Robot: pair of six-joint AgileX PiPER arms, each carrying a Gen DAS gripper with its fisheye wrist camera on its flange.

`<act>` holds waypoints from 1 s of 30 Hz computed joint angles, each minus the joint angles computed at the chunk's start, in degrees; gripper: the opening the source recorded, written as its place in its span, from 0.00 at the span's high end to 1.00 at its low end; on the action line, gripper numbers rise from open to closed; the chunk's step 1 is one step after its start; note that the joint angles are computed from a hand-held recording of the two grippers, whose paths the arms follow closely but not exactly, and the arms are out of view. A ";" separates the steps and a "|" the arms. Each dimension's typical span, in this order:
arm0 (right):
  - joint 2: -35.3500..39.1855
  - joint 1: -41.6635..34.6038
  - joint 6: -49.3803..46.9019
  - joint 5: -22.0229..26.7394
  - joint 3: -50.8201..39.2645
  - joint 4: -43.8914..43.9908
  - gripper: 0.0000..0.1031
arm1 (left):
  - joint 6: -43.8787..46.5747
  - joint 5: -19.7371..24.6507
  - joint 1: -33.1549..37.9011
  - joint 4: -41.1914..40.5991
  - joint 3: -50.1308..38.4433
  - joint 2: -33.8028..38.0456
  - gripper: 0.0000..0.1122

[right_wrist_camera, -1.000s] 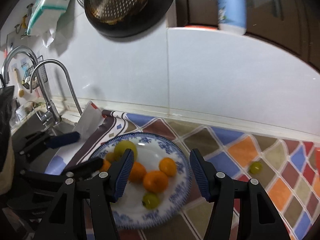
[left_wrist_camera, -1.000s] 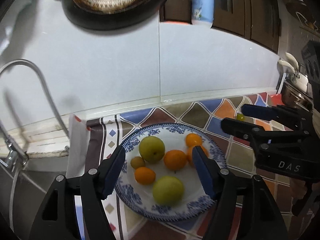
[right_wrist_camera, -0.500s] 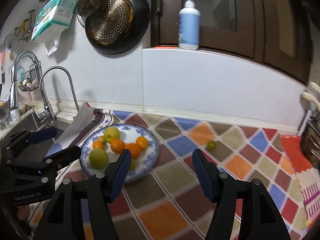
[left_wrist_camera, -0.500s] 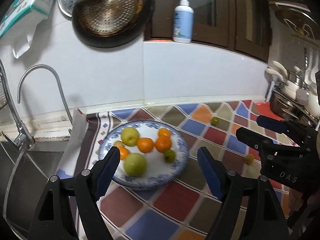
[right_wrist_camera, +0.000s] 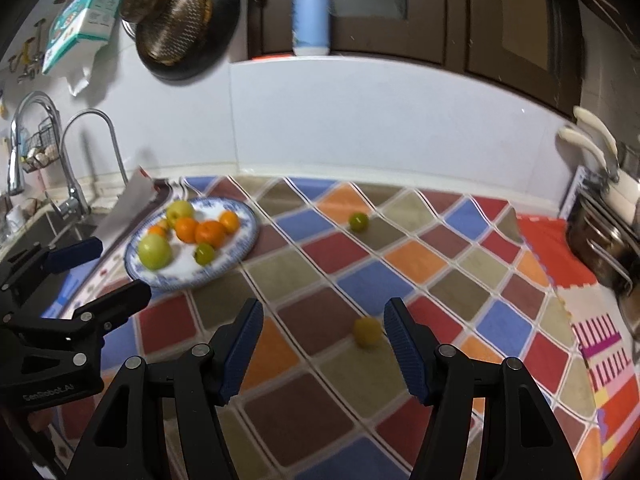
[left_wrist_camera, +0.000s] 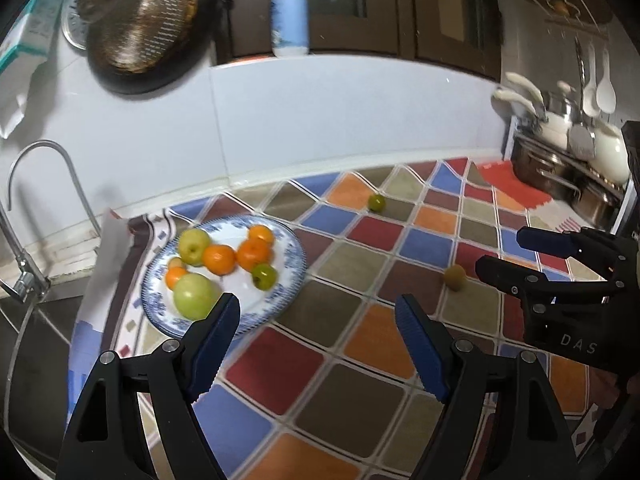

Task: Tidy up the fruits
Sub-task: 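Reach the right tool to the small yellow lemon and grasp it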

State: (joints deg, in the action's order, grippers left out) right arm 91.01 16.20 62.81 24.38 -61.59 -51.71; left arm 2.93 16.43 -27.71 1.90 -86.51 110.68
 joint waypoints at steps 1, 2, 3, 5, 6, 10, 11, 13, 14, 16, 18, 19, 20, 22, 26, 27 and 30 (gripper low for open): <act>-0.18 -1.13 -1.64 -1.03 0.88 1.43 0.38 | -1.67 0.52 -0.60 1.60 -0.57 0.66 0.29; -0.14 -1.89 -2.58 -1.76 1.30 2.17 0.38 | -3.66 1.05 -1.20 3.50 -1.24 1.42 0.29; 0.00 -2.74 -3.72 -2.40 1.72 3.14 0.38 | -5.10 1.54 -1.79 4.83 -2.07 2.31 0.29; 0.67 -5.09 -8.43 -4.50 2.14 7.38 0.39 | -7.76 2.77 -2.81 7.45 -3.79 4.01 0.29; 1.14 -6.20 -11.24 -5.47 2.16 9.95 0.39 | -9.21 3.35 -3.32 8.75 -4.73 4.97 0.29; 4.86 -10.47 -25.86 -8.05 0.61 23.08 0.45 | -11.97 7.35 -4.57 10.79 -9.90 9.13 0.29; 5.83 -11.36 -30.52 -8.62 0.10 27.37 0.47 | -10.84 8.67 -4.50 9.13 -11.47 10.13 0.29; 8.06 -12.76 -38.49 -8.36 -1.53 35.07 0.51 | -9.27 10.70 -4.30 6.30 -14.39 12.05 0.29; 8.89 -13.43 -43.14 -8.54 -2.11 39.54 0.52 | -9.71 12.12 -4.39 6.28 -16.28 13.25 0.29; 10.64 -14.26 -48.52 -8.33 -3.44 44.60 0.57 | -9.73 13.61 -4.36 5.95 -18.29 14.57 0.29; 11.92 -14.58 -52.28 -8.62 -4.33 47.50 0.57 | -10.58 15.05 -4.46 6.31 -20.51 15.98 0.29; 12.66 -14.51 -51.42 -8.35 -4.95 46.37 0.59 | -10.82 15.62 -4.51 6.44 -21.36 16.51 0.29; 13.31 -14.65 -52.68 -8.22 -5.51 47.52 0.61 | -11.27 16.36 -4.63 6.74 -22.45 17.17 0.29; 14.57 -15.00 -55.26 -7.74 -6.70 49.75 0.65 | -11.59 17.31 -4.73 7.05 -24.06 18.17 0.29; 15.99 -15.49 -58.93 -7.73 -7.91 52.61 0.70 | -12.22 19.19 -5.13 7.75 -27.06 19.93 0.29; 16.30 -15.68 -60.49 -7.48 -8.25 53.91 0.72 | -12.28 19.39 -5.24 7.82 -27.63 20.29 0.29; 16.42 -16.32 -64.95 -8.02 -8.02 58.00 0.72 | -12.84 19.83 -5.58 8.30 -28.79 20.95 0.29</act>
State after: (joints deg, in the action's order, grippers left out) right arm 107.43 -0.12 -2.14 16.36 -69.60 6.28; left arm -9.90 36.26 -33.30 10.20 -115.30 131.63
